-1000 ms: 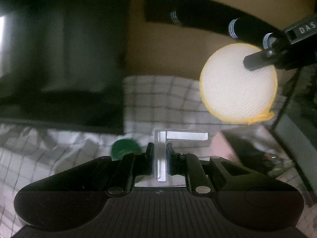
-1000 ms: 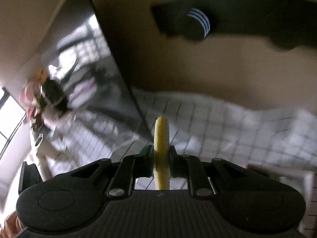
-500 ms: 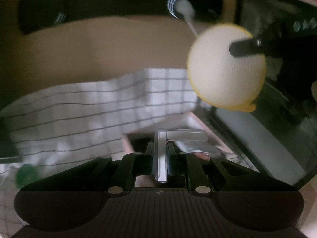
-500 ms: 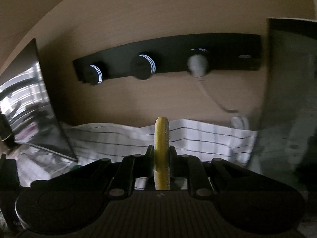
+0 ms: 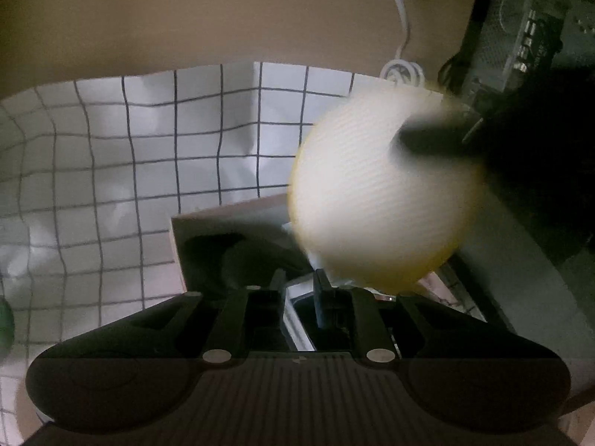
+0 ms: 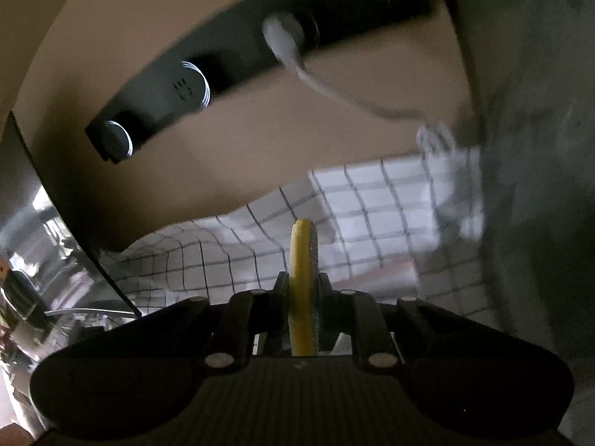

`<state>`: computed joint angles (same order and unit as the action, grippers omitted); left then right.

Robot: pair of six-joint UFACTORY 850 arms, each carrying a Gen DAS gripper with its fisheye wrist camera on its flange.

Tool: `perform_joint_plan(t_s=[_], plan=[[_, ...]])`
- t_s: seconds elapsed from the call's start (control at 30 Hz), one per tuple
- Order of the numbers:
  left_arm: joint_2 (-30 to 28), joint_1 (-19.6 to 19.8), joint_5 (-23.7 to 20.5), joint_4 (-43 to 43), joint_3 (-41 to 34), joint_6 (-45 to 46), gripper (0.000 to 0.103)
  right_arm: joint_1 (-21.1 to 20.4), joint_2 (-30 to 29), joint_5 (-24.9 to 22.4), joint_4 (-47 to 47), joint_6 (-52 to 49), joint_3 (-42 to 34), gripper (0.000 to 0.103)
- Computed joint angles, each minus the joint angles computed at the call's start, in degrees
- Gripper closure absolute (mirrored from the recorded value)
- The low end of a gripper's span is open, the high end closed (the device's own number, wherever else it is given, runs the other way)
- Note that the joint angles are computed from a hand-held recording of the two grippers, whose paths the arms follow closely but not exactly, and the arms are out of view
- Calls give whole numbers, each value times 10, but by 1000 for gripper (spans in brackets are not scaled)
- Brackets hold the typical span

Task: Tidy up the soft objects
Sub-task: 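Carry the sponge and tab into the pink box and release both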

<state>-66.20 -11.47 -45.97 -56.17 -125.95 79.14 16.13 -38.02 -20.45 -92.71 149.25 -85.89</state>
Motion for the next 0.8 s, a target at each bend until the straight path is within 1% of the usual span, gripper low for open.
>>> perform_joint_plan(t_s=[0.1, 0.2, 0.27, 0.3, 0.37, 0.43, 0.53, 0.6, 0.63, 0.67, 0.7, 0.73, 0.8], plan=[[-10, 9, -21, 12, -38, -23, 85, -9, -37, 26, 119, -86, -28, 88], [-20, 18, -23, 14, -75, -37, 86, -14, -59, 35, 188, -144, -39, 86], [-33, 21, -27, 13, -104, -67, 86, -18, -68, 51, 174, -117, -36, 85], [-41, 22, -38, 19, -120, -85, 86, -18, -72, 55, 166, -106, -35, 85], [-62, 19, -67, 46, -153, -112, 86, -16, -78, 48, 157, -103, -34, 83], [-59, 13, -77, 60, -144, -100, 85, -13, -78, 41, 122, -75, -28, 82], [-67, 0, -92, 88, -151, -100, 85, -6, -71, 24, 132, -104, -25, 82], [-51, -4, -68, 80, -118, -80, 84, -1, -62, 16, 137, -121, -19, 79], [-56, -6, -71, 81, -127, -83, 84, 0, -58, 13, 146, -137, -20, 79], [-63, -8, -74, 87, -140, -91, 84, 4, -56, 1, 160, -160, -22, 77], [-71, -8, -79, 92, -155, -97, 84, 9, -55, -21, 172, -179, -26, 74], [-77, -9, -82, 95, -166, -99, 83, 18, -56, -59, 175, -193, -33, 73], [-74, -9, -78, 87, -158, -82, 83, 32, -63, -125, 163, -203, -49, 69]])
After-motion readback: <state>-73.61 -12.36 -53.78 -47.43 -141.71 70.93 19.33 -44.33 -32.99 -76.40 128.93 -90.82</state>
